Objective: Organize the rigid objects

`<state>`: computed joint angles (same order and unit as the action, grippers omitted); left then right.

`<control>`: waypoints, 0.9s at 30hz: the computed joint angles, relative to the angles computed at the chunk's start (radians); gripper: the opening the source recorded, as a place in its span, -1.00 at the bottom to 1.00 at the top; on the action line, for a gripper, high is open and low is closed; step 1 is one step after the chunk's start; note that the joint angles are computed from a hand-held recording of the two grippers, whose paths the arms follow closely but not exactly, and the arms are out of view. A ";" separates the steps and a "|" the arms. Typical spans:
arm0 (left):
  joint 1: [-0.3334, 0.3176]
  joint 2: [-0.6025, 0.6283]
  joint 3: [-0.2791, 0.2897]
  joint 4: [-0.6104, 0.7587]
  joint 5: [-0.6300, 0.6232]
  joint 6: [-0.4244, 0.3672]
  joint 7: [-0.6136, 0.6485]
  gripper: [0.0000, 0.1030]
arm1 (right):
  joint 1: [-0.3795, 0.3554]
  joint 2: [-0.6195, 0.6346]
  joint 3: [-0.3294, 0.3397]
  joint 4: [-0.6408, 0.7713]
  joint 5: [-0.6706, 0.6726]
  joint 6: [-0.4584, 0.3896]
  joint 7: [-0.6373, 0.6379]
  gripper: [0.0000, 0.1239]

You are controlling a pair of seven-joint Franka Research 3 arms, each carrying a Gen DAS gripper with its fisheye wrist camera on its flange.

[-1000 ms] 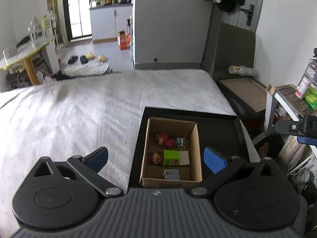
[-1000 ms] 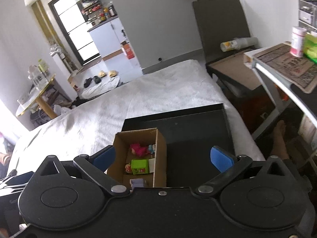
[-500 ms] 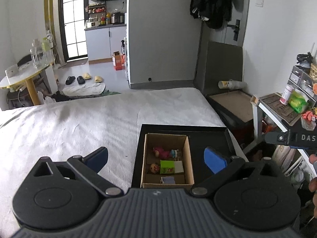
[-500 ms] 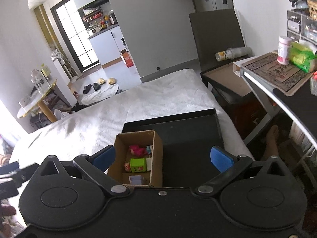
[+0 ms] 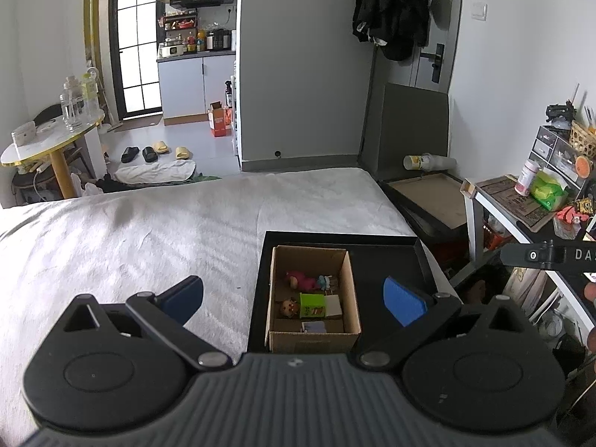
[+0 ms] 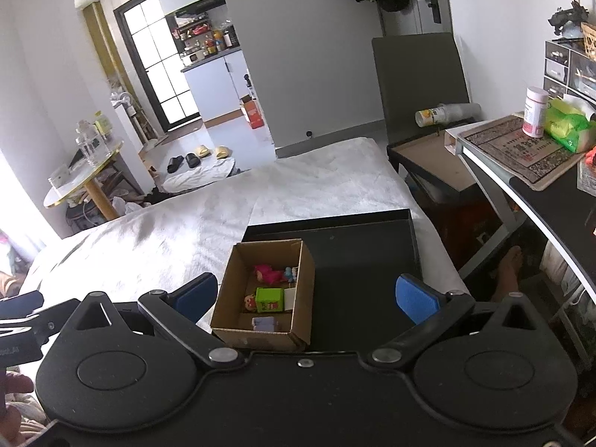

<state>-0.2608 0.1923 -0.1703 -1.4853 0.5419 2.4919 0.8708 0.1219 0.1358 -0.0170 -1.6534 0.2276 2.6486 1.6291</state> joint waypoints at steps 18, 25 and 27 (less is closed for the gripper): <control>0.024 -0.050 -0.008 -0.072 -0.032 0.019 0.003 0.99 | 0.009 -0.034 0.009 -0.036 0.009 -0.036 -0.024 0.66; 0.030 -0.054 -0.010 -0.080 -0.044 0.027 0.018 0.99 | 0.013 -0.033 0.006 -0.041 -0.004 -0.024 -0.003 0.66; 0.031 -0.055 -0.010 -0.082 -0.047 0.028 0.022 0.99 | 0.013 -0.028 0.005 -0.034 -0.009 -0.032 0.005 0.66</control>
